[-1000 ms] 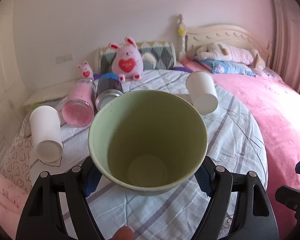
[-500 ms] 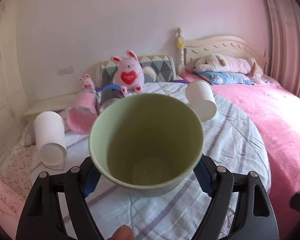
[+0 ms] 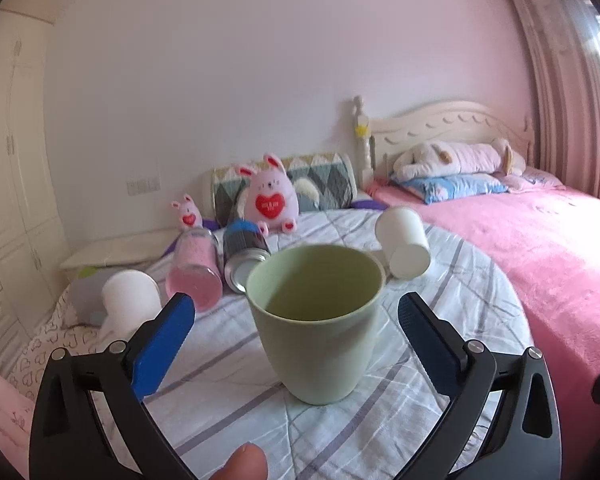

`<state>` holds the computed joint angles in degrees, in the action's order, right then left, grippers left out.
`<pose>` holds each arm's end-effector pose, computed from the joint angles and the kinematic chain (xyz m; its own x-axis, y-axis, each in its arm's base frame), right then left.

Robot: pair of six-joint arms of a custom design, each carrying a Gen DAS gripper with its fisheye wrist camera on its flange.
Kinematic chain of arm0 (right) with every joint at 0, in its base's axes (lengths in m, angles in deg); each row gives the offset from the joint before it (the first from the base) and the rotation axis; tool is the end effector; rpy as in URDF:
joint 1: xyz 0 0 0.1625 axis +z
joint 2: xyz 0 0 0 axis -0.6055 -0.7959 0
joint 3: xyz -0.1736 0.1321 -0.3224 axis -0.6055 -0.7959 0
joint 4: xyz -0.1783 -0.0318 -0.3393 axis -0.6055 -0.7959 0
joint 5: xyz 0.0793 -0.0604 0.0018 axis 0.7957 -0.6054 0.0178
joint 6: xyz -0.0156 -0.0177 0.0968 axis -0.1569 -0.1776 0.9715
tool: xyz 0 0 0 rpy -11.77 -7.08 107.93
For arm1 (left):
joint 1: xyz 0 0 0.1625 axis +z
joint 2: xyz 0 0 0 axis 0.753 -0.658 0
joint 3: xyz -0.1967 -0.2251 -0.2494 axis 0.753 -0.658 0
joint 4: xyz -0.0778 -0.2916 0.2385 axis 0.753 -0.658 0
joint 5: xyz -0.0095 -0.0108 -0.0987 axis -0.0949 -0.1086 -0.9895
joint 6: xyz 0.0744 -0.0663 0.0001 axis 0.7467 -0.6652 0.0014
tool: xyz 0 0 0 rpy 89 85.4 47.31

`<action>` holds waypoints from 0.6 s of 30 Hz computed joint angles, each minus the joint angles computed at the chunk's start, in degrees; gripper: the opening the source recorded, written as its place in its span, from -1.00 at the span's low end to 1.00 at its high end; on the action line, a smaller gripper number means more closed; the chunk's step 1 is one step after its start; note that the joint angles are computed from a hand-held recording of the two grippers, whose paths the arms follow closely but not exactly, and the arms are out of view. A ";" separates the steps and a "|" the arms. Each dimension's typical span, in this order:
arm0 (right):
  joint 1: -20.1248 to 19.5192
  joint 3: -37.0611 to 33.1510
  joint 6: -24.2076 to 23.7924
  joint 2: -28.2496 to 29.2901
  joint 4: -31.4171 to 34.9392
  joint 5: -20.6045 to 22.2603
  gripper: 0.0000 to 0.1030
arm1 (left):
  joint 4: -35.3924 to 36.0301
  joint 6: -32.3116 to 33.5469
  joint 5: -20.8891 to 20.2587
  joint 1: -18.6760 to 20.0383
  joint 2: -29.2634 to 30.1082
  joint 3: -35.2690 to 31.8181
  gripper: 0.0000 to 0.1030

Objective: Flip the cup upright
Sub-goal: 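Open the left gripper and pull back from the upright cup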

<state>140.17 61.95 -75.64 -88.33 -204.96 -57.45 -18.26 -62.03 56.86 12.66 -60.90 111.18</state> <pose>0.2209 -0.6760 0.1525 -0.7147 0.1073 0.6911 -0.4317 0.7098 -0.5566 -0.1966 -0.7541 0.1214 -0.6124 0.2076 -0.7628 0.7835 0.2881 -0.5506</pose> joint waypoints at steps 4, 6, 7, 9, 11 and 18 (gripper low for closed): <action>0.42 1.28 -1.25 -0.63 -3.53 1.91 0.59 | -5.91 0.57 0.26 -1.27 -6.69 10.94 1.00; 0.65 2.33 -2.22 -1.13 -6.36 3.57 0.59 | -6.87 -0.26 -0.16 -2.01 -9.47 14.72 1.00; 0.74 2.60 -2.67 -1.25 -7.42 4.24 0.59 | -7.50 -0.78 -0.60 -2.47 -11.12 16.97 1.00; 1.07 3.36 -4.29 -1.50 -10.72 6.16 0.59 | -8.61 -1.95 -2.64 -3.71 -14.63 21.46 1.00; 1.34 4.00 -5.67 -1.66 -13.69 8.04 0.59 | -10.47 -2.93 -4.91 -5.14 -19.08 27.07 1.00; 2.50 6.24 -9.02 -2.29 -18.00 14.13 0.59 | 0.87 -13.35 -21.17 -10.64 -22.70 27.25 1.00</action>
<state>142.67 68.19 -84.66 -90.62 -222.97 -43.32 -17.39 -75.38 35.68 2.02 -83.60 138.43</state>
